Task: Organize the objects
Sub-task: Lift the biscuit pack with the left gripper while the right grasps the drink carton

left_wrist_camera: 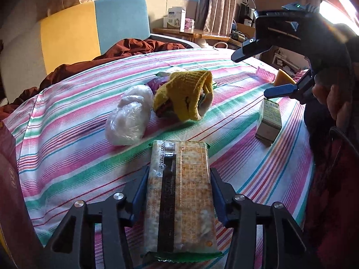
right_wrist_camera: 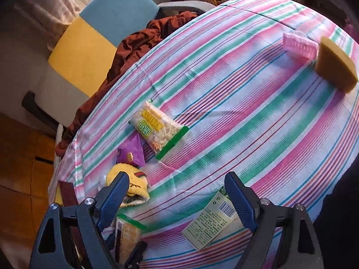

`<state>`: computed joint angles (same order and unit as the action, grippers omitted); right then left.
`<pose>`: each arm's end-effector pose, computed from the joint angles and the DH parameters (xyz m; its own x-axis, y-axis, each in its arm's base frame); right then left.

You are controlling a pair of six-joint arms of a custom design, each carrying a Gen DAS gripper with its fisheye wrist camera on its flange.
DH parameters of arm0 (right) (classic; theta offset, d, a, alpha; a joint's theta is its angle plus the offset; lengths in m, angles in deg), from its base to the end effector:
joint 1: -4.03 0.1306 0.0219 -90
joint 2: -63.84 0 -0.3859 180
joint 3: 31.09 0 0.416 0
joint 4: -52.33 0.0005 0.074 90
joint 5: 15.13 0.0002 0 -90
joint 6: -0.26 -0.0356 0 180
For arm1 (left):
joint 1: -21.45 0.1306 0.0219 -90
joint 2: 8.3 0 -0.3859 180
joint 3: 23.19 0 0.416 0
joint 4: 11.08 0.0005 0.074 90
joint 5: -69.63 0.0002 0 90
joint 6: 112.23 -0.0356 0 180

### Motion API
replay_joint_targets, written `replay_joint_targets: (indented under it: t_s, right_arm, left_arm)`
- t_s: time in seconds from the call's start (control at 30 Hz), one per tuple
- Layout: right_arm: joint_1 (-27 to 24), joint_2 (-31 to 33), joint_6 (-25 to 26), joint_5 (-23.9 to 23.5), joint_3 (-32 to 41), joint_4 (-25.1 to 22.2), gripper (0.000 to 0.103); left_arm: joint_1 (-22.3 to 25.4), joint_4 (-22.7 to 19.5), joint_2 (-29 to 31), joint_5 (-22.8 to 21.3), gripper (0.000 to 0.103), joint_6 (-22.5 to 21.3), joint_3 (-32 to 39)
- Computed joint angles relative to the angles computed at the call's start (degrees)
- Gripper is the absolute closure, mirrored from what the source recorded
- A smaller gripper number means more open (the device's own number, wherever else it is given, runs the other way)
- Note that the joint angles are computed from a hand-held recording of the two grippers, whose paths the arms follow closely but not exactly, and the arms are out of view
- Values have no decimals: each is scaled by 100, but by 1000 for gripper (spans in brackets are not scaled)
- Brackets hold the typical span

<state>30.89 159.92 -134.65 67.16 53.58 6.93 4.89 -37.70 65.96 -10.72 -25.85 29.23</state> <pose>0.4711 0.2434 0.3405 -0.8911 0.3329 -0.3084 0.1636 0.8695 0.4660 0.3581 -0.1132 0.2655 -0.6915 0.2706 -0.6697 0.4321 0.8980 -0.0833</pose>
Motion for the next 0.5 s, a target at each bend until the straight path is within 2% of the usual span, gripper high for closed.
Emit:
replay_joint_targets:
  t_s: [0.1, 0.17, 0.23, 0.3, 0.4, 0.5]
  right_arm:
    - [78, 311, 1054, -35, 546, -948, 15]
    - [183, 517, 1887, 277, 916, -1694, 15]
    - [258, 617, 2510, 510, 1087, -2169, 14]
    - [312, 728, 3042, 679, 1241, -2540, 14]
    - [368, 891, 3727, 682, 1398, -2940, 14]
    - [470, 1130, 4001, 1120, 1594, -3288, 14]
  left_arm:
    - [0, 33, -17, 10, 51, 2, -24]
    - [10, 44, -20, 43, 51, 14, -30]
    - [17, 54, -27, 74, 51, 30, -38]
    - [16, 55, -34, 83, 51, 39, -42]
    - [28, 49, -45, 112, 51, 49, -49]
    - [39, 42, -46, 141, 51, 55, -42]
